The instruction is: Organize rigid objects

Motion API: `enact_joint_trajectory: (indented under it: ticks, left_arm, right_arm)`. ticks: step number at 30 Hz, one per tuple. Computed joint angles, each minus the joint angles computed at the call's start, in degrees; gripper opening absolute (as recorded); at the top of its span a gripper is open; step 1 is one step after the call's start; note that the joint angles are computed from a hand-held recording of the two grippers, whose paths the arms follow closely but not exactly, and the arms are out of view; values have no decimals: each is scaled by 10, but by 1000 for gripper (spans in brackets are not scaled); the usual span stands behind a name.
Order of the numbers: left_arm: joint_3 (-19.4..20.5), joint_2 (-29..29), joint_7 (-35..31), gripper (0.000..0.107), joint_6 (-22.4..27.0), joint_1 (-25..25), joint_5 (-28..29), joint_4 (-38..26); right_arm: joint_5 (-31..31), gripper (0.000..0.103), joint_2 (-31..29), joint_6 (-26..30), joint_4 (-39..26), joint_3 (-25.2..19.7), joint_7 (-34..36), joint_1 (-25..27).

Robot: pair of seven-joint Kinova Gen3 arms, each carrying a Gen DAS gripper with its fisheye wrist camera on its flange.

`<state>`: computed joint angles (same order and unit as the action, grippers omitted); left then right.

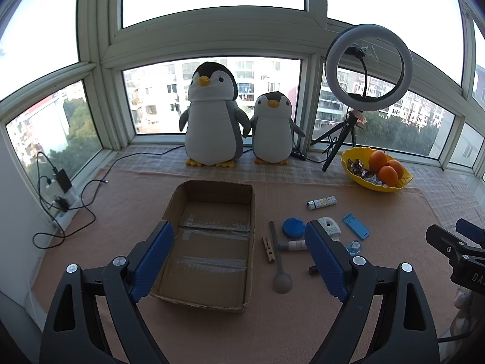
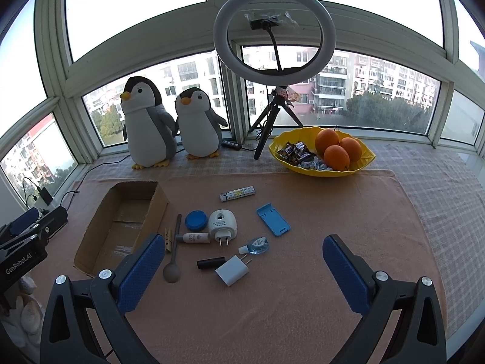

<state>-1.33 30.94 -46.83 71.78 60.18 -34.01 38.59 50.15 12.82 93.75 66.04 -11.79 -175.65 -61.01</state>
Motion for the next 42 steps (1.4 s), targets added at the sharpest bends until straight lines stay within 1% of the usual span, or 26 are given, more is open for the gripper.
enact_joint_trajectory:
  ticks: [17,25,31,36,42]
  left_arm:
    - [0,1,1,89,1,2,1,1]
    - [3,2,-2,89,-1,-11,8,8]
    - [-2,-9,16,89,-1,-24,4,38]
    - [-1,-26,42,89,2,-49,-2,85]
    - [6,-31,67,89,12,-84,-9,128]
  right_arm:
    - [-10,102,2,-5,-1,2,0,5]
    - [-19,102,3,-9,-1,4,5,11]
    - [-31,102,-1,-18,12,5,4,22]
    - [-37,102,-7,-29,29,2,3,34]
    - [-32,102,-15,-40,61,-2,-4,44]
